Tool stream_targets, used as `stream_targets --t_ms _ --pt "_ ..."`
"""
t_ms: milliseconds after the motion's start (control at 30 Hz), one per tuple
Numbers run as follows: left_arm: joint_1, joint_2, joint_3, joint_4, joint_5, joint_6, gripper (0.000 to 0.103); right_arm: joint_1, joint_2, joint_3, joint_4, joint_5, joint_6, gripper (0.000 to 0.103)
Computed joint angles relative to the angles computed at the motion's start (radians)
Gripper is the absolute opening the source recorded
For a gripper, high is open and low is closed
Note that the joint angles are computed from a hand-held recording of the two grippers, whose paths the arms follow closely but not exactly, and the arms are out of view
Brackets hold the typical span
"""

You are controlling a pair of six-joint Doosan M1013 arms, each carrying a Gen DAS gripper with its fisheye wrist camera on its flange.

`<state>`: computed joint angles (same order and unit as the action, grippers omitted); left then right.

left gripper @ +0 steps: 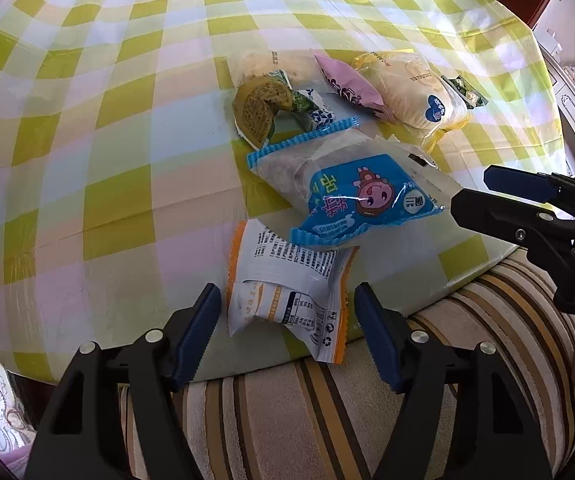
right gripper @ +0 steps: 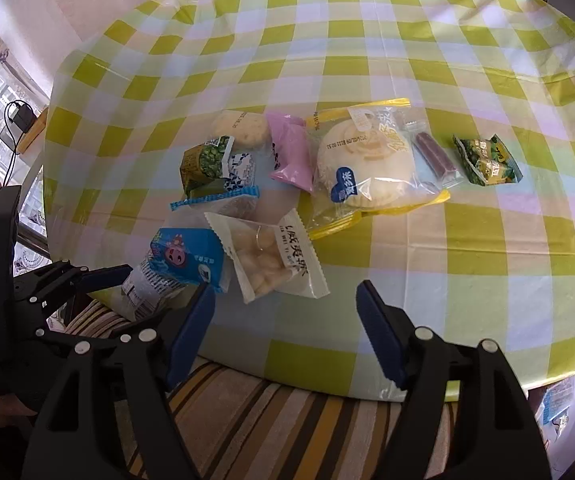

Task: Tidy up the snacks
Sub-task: 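Grasp the white-and-orange printed packet with the left gripper while the right grasps the clear round-biscuit bag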

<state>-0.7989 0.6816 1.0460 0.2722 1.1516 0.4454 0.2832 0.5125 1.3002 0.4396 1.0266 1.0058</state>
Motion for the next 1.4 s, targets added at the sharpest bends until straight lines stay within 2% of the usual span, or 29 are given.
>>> stream_targets --t_ms 67,167,233,600,867,967,1033,1100,1267,1400 --pt "-0.001 -0.001 0.001 0.007 -0.001 -0.003 0.060 0.002 0.006 -0.006 -0.001 0.003 0.004 0.073" --pt "-0.002 -0.007 0.012 0.016 -0.014 -0.018 0.049 0.005 0.019 -0.021 -0.005 0.011 0.018 0.074" --pt "-0.003 -0.010 0.018 0.018 -0.023 -0.024 0.046 0.005 0.031 -0.035 -0.005 0.025 0.028 0.074" --pt "-0.011 -0.022 0.034 0.054 -0.040 -0.062 0.045 -0.002 0.090 -0.104 0.031 0.114 0.070 0.073" --pt "-0.014 -0.031 0.045 0.077 -0.053 -0.087 0.044 0.008 0.105 -0.127 0.024 0.111 0.064 0.075" --pt "-0.016 -0.036 0.051 0.089 -0.058 -0.105 0.044 0.012 0.101 -0.122 0.009 0.097 0.064 0.069" --pt "-0.017 -0.040 0.056 0.098 -0.062 -0.117 0.044 0.015 0.099 -0.118 0.004 0.094 0.059 0.057" --pt "-0.019 -0.043 0.060 0.103 -0.066 -0.124 0.044 0.018 0.097 -0.115 -0.006 0.090 0.053 0.052" --pt "-0.024 -0.052 0.068 0.118 -0.071 -0.145 0.043 0.016 0.091 -0.109 0.001 0.084 0.049 0.041" --pt "-0.028 -0.058 0.074 0.127 -0.071 -0.157 0.043 0.017 0.086 -0.105 -0.010 0.082 0.050 0.040"
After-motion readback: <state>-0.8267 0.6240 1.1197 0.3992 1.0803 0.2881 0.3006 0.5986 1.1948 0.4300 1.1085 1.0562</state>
